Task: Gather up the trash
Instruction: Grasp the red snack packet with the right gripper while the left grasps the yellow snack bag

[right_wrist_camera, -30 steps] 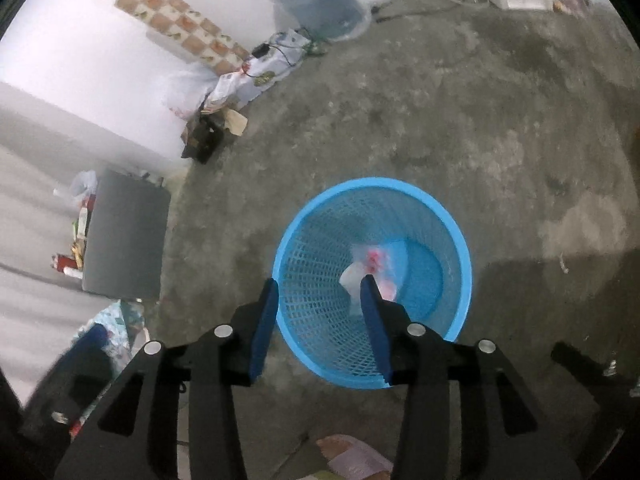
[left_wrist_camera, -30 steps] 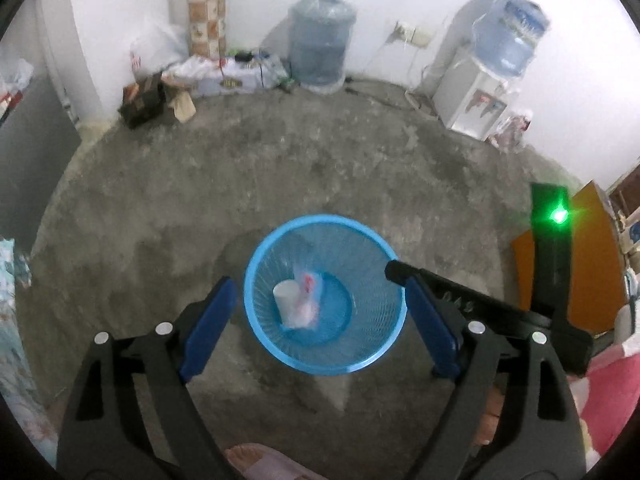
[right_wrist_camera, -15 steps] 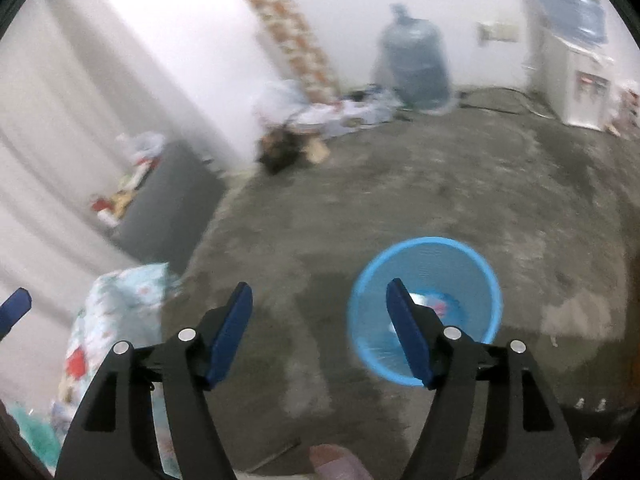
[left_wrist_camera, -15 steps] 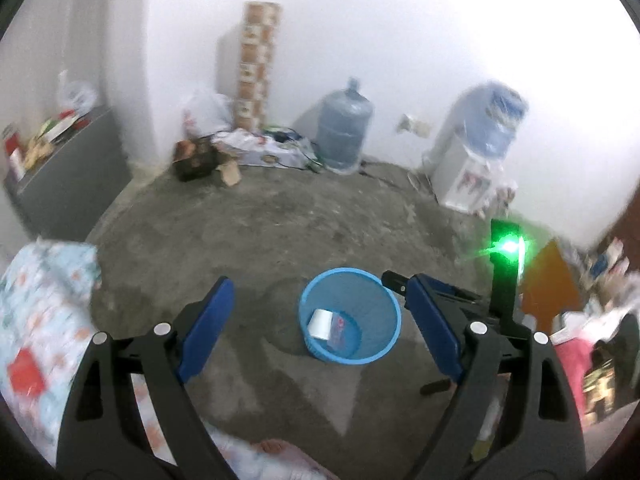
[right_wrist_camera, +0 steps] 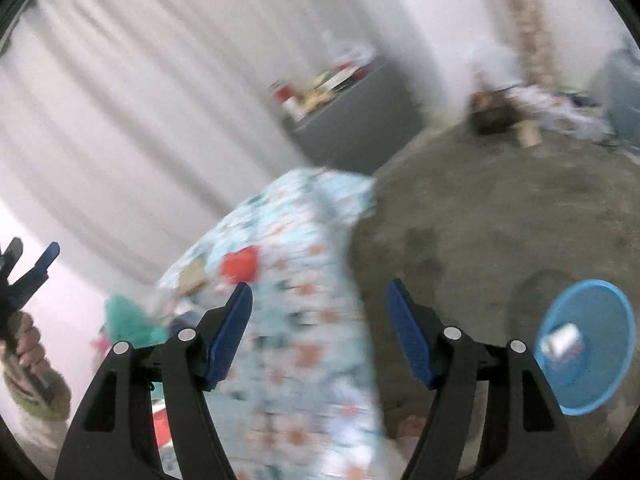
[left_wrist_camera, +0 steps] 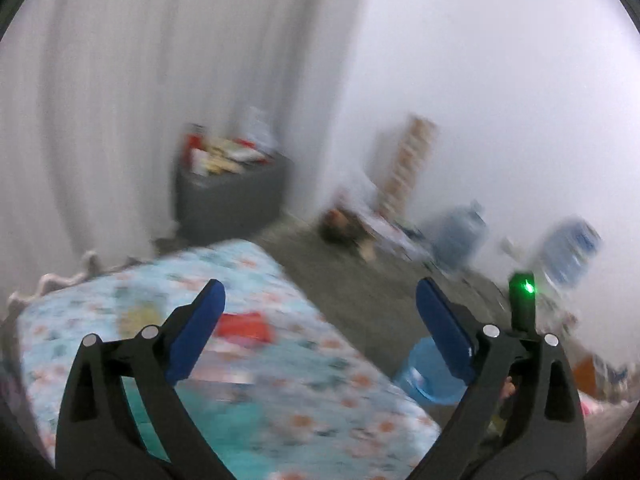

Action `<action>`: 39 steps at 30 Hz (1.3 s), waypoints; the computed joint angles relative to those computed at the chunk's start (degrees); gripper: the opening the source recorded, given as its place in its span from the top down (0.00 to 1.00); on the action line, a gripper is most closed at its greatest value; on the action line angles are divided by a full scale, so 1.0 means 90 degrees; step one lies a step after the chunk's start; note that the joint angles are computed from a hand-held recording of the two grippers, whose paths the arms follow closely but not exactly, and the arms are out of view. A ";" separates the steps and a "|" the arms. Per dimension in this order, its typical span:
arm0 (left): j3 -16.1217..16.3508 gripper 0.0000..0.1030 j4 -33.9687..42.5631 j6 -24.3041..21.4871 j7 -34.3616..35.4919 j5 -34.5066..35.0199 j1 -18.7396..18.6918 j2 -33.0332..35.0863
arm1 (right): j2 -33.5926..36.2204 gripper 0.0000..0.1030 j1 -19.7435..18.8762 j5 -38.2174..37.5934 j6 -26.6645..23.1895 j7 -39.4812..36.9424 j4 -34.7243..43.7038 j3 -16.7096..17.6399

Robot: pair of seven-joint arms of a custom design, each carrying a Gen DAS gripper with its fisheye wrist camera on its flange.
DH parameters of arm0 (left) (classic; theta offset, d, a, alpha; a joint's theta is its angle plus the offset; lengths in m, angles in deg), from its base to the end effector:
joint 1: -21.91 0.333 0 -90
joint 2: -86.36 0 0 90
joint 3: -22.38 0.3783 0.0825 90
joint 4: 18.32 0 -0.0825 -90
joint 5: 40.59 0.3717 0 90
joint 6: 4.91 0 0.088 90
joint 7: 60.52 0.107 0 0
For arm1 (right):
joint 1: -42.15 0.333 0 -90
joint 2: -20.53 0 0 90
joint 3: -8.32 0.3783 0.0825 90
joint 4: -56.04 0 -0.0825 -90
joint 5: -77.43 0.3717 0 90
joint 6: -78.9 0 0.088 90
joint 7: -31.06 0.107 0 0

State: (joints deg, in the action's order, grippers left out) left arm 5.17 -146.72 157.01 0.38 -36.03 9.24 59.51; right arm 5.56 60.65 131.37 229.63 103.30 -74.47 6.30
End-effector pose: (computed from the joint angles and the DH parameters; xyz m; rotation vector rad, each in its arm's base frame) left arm 0.3499 -0.2516 0.7258 -1.5866 1.7912 -1.2343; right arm 0.4685 0.1162 0.5879 -1.5104 1.6777 0.1069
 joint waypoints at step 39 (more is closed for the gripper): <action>0.1447 0.59 0.1103 -0.3439 0.3782 -0.4329 0.1722 0.3023 | 0.4389 0.46 -0.0478 0.0058 -0.2660 0.1033 0.4491 0.1529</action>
State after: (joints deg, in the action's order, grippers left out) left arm 18.19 -136.79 126.06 34.42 -74.99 24.74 86.71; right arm 45.07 56.36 131.89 205.69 112.59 -34.05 20.06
